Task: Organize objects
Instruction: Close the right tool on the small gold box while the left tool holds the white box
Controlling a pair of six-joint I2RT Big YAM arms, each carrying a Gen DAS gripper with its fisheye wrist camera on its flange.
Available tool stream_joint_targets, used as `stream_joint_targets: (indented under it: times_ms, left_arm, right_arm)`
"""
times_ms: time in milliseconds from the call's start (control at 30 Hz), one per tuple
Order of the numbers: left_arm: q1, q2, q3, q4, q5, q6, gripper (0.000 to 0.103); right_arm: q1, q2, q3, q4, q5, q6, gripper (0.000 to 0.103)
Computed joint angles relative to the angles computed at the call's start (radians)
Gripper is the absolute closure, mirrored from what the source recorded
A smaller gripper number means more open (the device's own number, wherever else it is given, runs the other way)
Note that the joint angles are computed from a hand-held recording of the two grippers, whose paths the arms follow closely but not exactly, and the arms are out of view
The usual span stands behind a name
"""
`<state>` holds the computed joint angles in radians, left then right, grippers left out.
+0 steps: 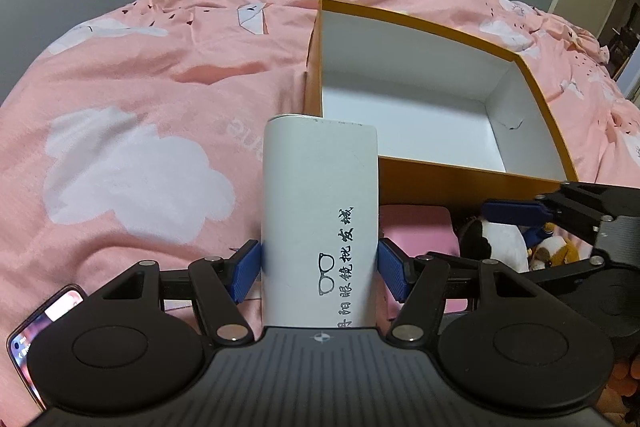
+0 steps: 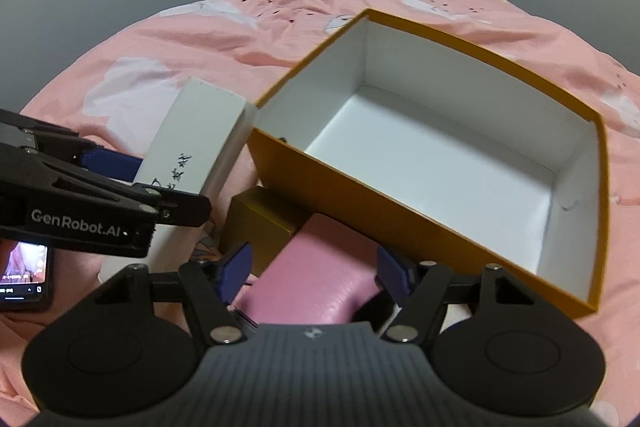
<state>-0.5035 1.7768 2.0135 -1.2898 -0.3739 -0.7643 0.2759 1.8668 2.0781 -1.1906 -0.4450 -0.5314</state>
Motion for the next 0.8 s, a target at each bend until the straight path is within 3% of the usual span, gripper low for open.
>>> stream_joint_targets:
  times_ms: [267, 500, 800]
  left_arm:
    - [0.031, -0.041, -0.052, 0.03, 0.051, -0.013, 0.03]
    - [0.063, -0.077, -0.101, 0.031, 0.079, -0.059, 0.031]
    - [0.083, -0.091, -0.135, 0.054, 0.11, -0.078, 0.031]
  right_arm:
    - [0.03, 0.067, 0.103, -0.112, -0.008, -0.121, 0.043]
    - [0.061, 0.144, 0.225, -0.268, 0.006, -0.302, 0.045]
    - [0.098, 0.197, 0.279, -0.254, 0.057, -0.397, 0.045]
